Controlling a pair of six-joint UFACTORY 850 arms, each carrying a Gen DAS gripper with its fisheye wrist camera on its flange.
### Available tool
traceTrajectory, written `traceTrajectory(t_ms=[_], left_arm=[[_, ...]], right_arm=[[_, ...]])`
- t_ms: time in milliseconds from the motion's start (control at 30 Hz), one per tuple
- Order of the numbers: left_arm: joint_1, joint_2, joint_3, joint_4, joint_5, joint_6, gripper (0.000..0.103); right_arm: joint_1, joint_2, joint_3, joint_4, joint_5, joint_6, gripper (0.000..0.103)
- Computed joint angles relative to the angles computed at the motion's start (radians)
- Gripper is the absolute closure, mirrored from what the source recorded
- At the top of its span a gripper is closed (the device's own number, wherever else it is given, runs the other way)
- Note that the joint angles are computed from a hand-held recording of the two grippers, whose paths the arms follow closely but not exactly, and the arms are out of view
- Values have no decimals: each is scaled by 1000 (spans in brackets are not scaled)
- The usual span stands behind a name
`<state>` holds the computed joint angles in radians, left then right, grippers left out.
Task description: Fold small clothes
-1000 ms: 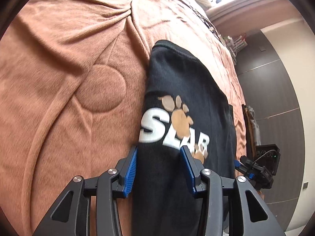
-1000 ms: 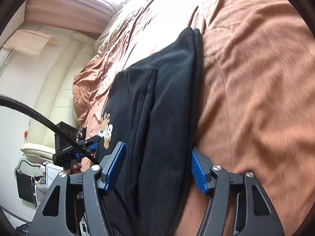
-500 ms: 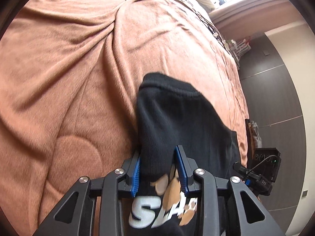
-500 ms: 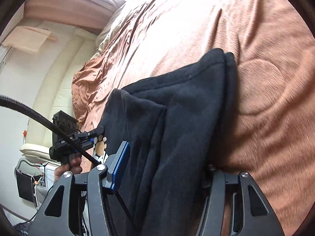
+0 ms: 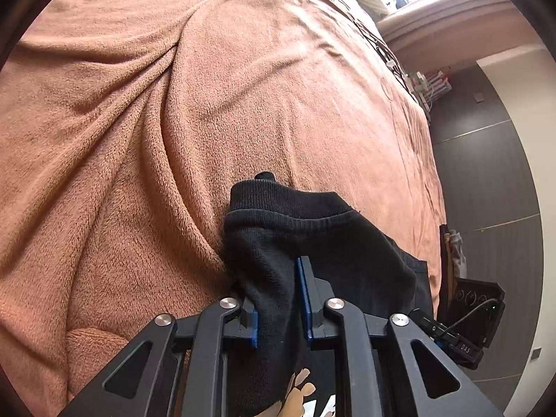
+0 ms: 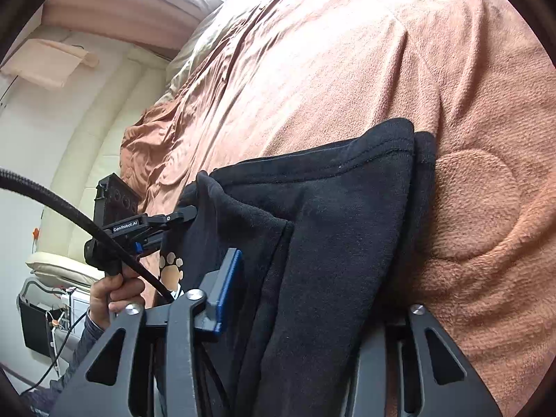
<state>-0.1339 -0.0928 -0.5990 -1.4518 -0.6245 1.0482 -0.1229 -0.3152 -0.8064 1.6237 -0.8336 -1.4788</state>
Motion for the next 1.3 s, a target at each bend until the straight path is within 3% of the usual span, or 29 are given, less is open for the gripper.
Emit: traceTrajectory(t_ms=[167, 300, 467, 667, 700, 767, 867, 1167, 1300], left_arm=[[38, 44, 26, -29, -72, 57, 93], [35, 55, 25, -9, -64, 46, 93], [23, 7, 6, -3, -37, 16, 93], [34, -40, -2, -59, -68, 68, 93], [33, -41, -3, -61, -66, 71, 93], [24, -35, -6, -53, -50, 71, 93], [17, -5, 1, -52, -35, 80, 94], [27, 137, 40, -46, -70, 74, 95], [21, 214, 59, -32, -75, 50, 95]], right_arm=[[-18, 71, 58, 37, -23, -69, 69], [-12, 78, 63, 19, 12, -48, 69], [17, 43, 28, -7, 67, 12, 69], [24, 20, -3, -2, 52, 39, 69], [25, 23, -2, -1, 56, 35, 70], [39, 45, 8, -1, 116, 24, 84], [49, 92, 38, 22, 147, -7, 89], [101, 269, 133, 45, 282, -49, 90], [94, 344, 187, 53, 275, -55, 91]])
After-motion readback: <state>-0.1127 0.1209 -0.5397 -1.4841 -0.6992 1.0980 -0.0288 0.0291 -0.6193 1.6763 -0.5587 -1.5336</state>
